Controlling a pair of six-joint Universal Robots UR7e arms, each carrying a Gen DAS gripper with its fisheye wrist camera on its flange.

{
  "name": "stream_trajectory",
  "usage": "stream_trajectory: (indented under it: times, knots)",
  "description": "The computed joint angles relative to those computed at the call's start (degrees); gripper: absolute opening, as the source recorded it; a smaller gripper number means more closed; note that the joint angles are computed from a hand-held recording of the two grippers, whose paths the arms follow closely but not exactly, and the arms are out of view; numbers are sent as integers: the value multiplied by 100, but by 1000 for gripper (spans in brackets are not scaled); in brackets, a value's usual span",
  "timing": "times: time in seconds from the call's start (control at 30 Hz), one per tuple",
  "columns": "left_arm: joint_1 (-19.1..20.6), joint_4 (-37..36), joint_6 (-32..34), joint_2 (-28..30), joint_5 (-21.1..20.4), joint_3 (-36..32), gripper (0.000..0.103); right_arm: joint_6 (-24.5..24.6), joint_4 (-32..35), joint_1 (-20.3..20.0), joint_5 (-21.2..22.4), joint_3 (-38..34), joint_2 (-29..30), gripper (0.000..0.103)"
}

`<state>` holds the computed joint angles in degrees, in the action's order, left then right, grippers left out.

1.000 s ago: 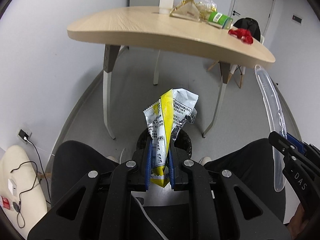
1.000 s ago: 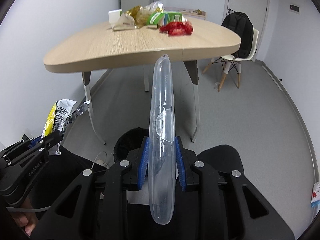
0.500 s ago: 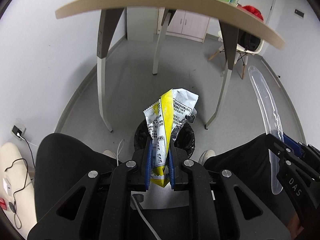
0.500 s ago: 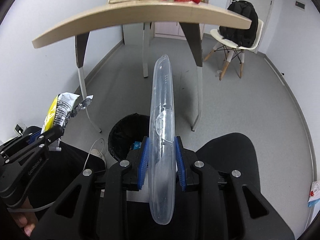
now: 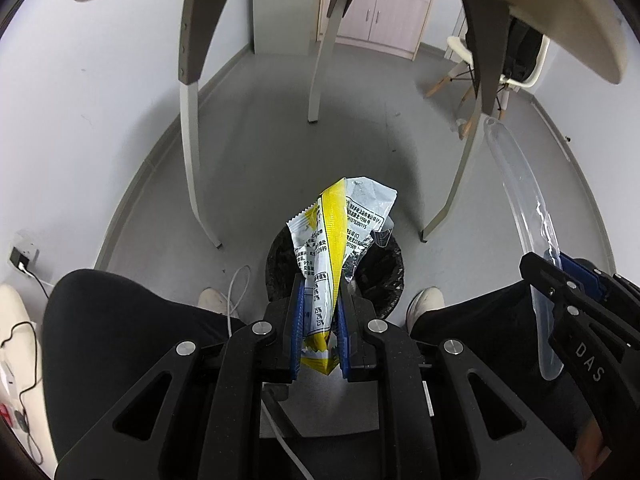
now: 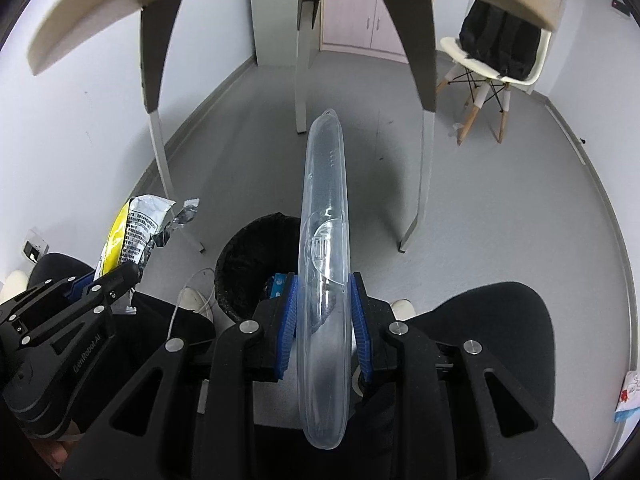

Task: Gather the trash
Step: 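Open the right tool over the bin to drop the clear tube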

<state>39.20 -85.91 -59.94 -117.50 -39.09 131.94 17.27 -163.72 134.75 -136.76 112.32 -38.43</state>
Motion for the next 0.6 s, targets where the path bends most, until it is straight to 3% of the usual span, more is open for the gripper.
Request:
stream_trajectory:
  times: [0.37,0.6]
  knots:
    - [1334,-2040,1660,735,-48,154,14,-327,-97,-455,226,-362,496,25]
    - [1908,-2804,2275,1165,-145,46,14,-515,-11,-676,351,-712,852,25]
